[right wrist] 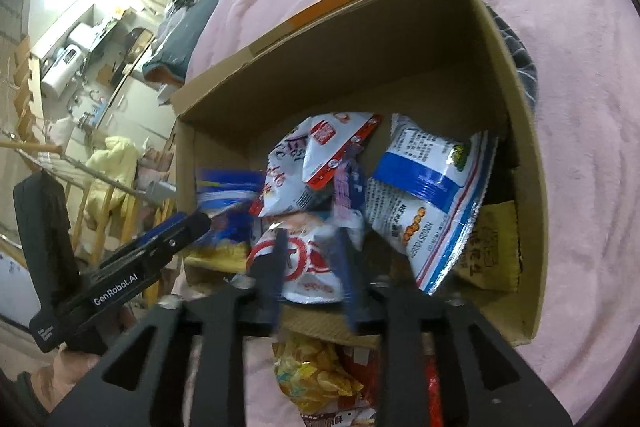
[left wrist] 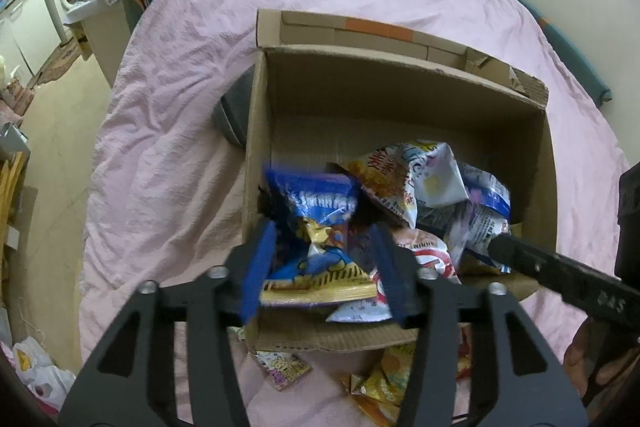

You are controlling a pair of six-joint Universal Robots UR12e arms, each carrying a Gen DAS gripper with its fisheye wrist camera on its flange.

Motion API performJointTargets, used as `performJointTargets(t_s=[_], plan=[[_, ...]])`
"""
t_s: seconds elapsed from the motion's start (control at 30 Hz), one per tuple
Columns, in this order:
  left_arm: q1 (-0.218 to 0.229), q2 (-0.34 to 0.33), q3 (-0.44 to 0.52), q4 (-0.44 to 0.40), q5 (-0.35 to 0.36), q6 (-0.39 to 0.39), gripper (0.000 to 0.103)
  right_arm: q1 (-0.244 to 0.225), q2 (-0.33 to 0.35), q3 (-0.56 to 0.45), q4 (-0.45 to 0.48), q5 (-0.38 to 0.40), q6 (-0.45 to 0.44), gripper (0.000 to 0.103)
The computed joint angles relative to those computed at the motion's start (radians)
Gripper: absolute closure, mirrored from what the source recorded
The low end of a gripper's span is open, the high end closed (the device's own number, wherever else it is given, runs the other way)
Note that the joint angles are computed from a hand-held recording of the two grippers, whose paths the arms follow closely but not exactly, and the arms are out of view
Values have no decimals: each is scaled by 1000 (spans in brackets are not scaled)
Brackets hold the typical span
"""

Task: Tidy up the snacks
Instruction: 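Lower both held packets into the box and open both grippers, then grasp the pink cartoon candy packet with the left gripper while the right grasps the yellow chip bag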

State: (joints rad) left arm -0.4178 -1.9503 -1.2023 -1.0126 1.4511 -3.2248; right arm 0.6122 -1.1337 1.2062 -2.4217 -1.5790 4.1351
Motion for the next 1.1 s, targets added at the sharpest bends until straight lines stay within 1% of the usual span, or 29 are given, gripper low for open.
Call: performJointTargets(t_s=[0.03, 0.07, 0.13, 0.27, 0.5, 0.7, 0.8, 0.87, 0.93, 1.03, 1.1], plan=[[0, 0, 0, 0, -2, 1, 47, 3, -1, 1, -6, -14, -1, 33], [1, 0, 2, -3, -4, 2, 39, 9, -1, -2, -8, -48, -7, 29], [3, 1, 1, -3, -23, 3, 33, 11, -3, -4, -6, -67, -18, 29], [0, 1, 0, -2, -13, 13, 28, 9, -6, 2, -5, -69, -6, 29], [4, 3, 0, -7, -5, -6, 27, 10, -13, 9, 2, -82, 9, 29], [10, 16, -15, 9, 6, -18, 27, 17, -19, 13, 5, -95, 33, 29], [20, 35, -35, 23, 21, -50, 27, 25, -25, 19, 6, -101, 45, 29], [29, 44, -44, 15, 21, -65, 28, 30, -28, 20, 11, -110, 49, 29], [36, 56, -56, 5, 35, -74, 28, 35, -34, 25, 12, -116, 57, 29], [44, 78, -82, 14, 56, -74, 28, 41, -42, 31, 14, -123, 71, 29], [51, 93, -102, 9, 65, -93, 27, 47, -47, 36, 21, -133, 81, 29]])
